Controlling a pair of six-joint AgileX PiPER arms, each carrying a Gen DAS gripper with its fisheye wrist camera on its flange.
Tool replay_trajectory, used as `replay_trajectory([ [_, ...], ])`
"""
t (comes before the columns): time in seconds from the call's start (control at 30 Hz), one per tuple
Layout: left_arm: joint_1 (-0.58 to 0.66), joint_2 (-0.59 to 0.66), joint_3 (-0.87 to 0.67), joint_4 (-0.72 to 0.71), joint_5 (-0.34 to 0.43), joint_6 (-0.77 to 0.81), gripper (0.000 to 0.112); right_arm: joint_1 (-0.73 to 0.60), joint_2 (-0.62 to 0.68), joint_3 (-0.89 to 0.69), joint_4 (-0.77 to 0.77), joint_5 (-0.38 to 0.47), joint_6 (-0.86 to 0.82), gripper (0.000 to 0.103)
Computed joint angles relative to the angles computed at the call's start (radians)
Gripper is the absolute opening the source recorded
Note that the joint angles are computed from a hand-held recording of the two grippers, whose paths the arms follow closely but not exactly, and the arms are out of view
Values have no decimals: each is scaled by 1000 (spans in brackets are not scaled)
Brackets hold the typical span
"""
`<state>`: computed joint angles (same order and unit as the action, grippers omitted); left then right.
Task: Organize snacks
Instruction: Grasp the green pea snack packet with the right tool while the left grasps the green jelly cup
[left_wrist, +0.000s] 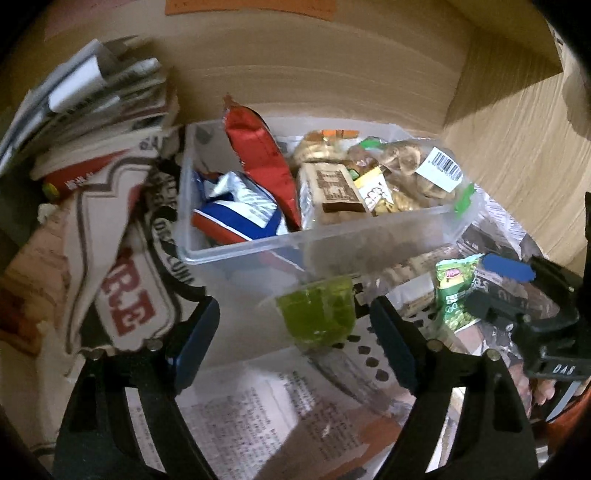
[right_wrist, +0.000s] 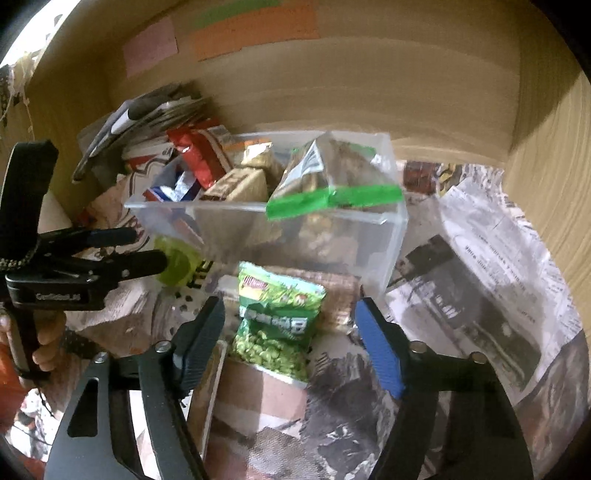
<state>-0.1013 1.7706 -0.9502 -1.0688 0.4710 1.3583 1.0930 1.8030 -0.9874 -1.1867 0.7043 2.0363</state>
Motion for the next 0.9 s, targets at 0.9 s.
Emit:
replay_trajectory([
  [0.9, -35, 16, 45, -129, 13, 84, 46, 39, 4, -16, -26, 60, 30, 40],
])
